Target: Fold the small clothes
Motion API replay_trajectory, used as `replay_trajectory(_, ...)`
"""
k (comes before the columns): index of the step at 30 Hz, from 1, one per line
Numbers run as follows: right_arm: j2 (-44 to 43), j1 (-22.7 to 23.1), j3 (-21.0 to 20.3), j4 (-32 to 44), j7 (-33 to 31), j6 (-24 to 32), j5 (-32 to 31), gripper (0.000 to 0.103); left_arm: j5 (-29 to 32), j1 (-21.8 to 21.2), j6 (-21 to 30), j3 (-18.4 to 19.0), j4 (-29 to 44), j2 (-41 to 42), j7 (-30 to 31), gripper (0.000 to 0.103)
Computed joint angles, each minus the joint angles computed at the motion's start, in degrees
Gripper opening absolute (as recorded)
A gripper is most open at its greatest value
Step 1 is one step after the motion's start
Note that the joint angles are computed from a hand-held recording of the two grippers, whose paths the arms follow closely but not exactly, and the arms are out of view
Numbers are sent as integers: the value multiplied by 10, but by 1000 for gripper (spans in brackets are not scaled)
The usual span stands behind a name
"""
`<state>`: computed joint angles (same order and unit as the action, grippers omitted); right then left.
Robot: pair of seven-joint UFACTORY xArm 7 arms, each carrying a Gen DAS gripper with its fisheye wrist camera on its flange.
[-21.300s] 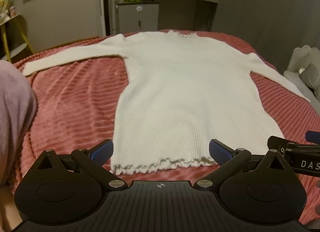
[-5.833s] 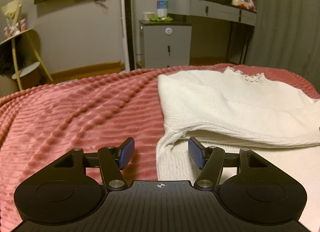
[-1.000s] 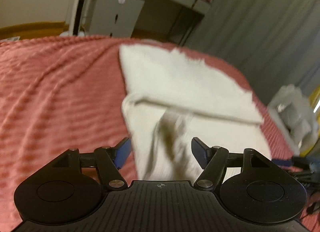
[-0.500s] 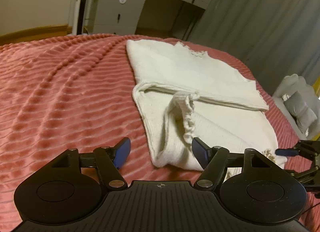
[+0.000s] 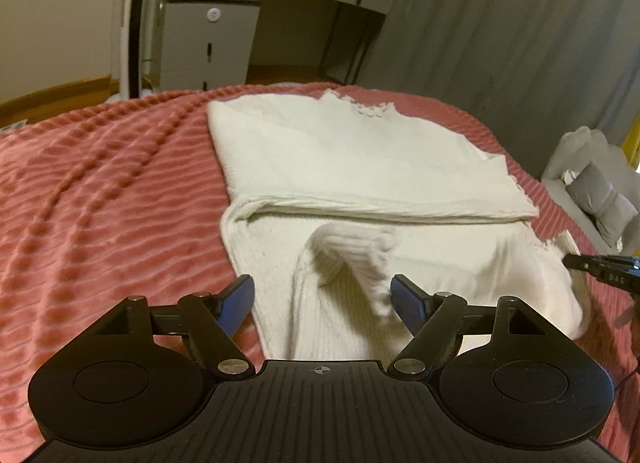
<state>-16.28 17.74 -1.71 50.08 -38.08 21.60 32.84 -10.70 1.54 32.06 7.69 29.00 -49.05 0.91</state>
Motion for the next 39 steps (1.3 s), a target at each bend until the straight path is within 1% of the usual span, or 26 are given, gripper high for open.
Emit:
replay_trajectory(1,1,-1,-3,0,0,6,1,7,-5,-7,-4,5,0,4,3,80)
replay_trajectory(3,0,5,-23,3,-18,30,37,8,-15,-18,-8,12,2,13,9,80)
replay_trajectory(5,1,7,-31,6,-36,46,74,9,-16,-23,-10,11,9,29,15,80)
replay_trajectory(6,2,5,-29,7,-40,50,82,12,-14,-23,-9,8,14,38,17,80)
replay_trajectory(7,3,0,-25,8,-39,57,81,16,-10,-24,-10,4,20,48,21,80)
replay_trajectory(8,5,-4,-21,9,-40,61,82,17,-11,-31,-13,5,23,55,31,81)
replay_trajectory(11,12,-10,-9,16,-44,67,82,18,-8,-47,-19,3,40,86,60,86)
replay_trajectory(13,17,-13,-3,18,-44,65,82,18,-2,-55,-20,2,56,114,88,86)
replay_trajectory(14,19,-14,-1,19,-45,65,83,18,-5,-64,-20,8,63,126,107,89)
replay_trajectory(15,20,-15,0,20,-46,66,84,18,-11,-70,-18,14,70,138,124,89)
replay_trajectory(16,21,-17,1,21,-48,67,82,17,-15,-69,-22,11,74,147,129,86)
replay_trajectory(17,21,-18,4,20,-49,63,80,16,-24,-70,-28,11,77,154,132,78)
replay_trajectory(18,20,-19,5,19,-53,60,78,15,-32,-72,-30,11,81,159,135,68)
replay_trajectory(19,19,-19,5,18,-56,59,78,14,-39,-71,-30,10,83,161,134,38)
replay_trajectory(20,18,-19,5,17,-58,58,78,13,-43,-67,-29,6,85,162,129,19)
replay_trajectory(21,17,-21,7,17,-54,55,73,11,-38,-53,-30,-8,84,160,111,19)
replay_trajectory(22,17,-23,9,17,-49,53,65,9,-33,-44,-32,-17,84,158,97,16)
replay_trajectory(25,10,-16,3,20,-65,49,74,8,-26,-31,-38,-26,83,134,71,14)
replay_trajectory(26,7,-12,2,20,-75,37,78,8,-29,-31,-43,-24,85,126,63,13)
replay_trajectory(28,5,-1,-4,27,-97,24,97,7,-26,-23,-58,-24,90,112,45,13)
replay_trajectory(31,20,16,-5,55,-125,-13,129,7,-1,4,-99,-32,114,125,16,13)
replay_trajectory(33,54,22,5,94,-130,-49,135,7,16,37,-126,-44,133,147,-25,13)
replay_trajectory(34,73,25,11,114,-134,-68,140,7,19,45,-141,-44,141,159,-42,13)
replay_trajectory(36,113,29,22,160,-147,-98,166,7,43,73,-166,-57,151,185,-75,13)
replay_trajectory(38,158,16,41,207,-117,-108,149,7,81,101,-183,-76,158,214,-98,13)
replay_trajectory(39,182,9,48,230,-93,-103,129,7,92,103,-183,-77,161,228,-104,13)
